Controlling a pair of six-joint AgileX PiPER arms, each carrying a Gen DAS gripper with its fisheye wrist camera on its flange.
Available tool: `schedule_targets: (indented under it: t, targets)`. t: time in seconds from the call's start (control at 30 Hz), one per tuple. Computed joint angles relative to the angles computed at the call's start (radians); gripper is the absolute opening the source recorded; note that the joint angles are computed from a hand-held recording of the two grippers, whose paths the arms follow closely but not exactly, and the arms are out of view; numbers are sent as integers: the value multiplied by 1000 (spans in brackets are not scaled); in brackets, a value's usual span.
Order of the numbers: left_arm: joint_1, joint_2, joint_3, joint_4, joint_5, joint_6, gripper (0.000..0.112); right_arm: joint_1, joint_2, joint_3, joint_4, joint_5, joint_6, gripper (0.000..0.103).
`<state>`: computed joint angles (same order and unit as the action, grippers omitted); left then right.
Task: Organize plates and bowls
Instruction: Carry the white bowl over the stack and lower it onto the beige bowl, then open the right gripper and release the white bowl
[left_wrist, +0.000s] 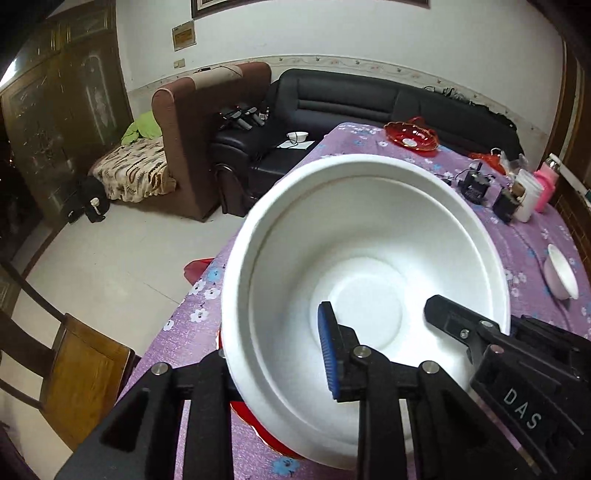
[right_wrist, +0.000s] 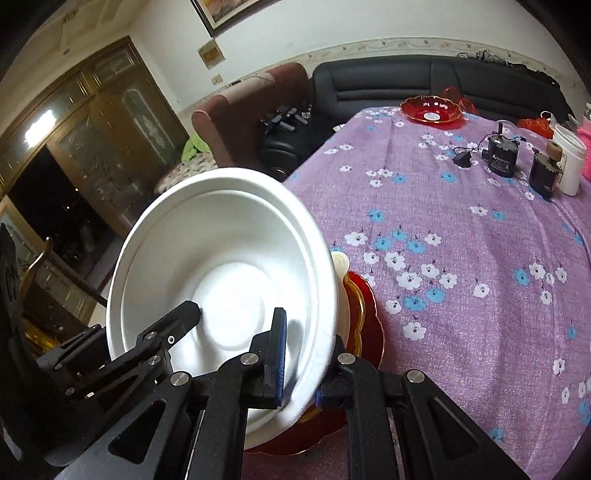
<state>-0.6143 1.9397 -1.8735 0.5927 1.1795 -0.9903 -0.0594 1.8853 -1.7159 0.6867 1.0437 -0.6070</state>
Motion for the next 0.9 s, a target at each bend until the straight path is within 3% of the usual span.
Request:
schedule_targets:
  t: [0.07, 0.13, 0.33, 0.5, 0.7, 0.77, 0.9]
  targets:
    - [5, -7, 15, 5, -10, -8, 46, 7, 3, -6, -18, -7, 15, 13]
    - [10, -31, 48, 13, -29, -31, 53, 14, 2, -5, -34, -16, 24, 13]
    - [46, -153, 199, -4, -117, -111, 58, 39, -7, 15, -77, -60, 34, 13]
    - [71, -276, 351, 0, -210, -195, 62, 64, -43, 73, -103, -144, 24, 16]
    - [46, -405, 496, 64, -274, -328, 69, 105, -113, 189, -126, -297, -42, 44]
    - [36, -439, 531, 76, -292, -359, 69, 128, -142, 236, -144, -362, -59, 58]
    - [18, -475, 566, 95, -309, -392, 69, 181, -201, 330, -203, -510, -77, 71]
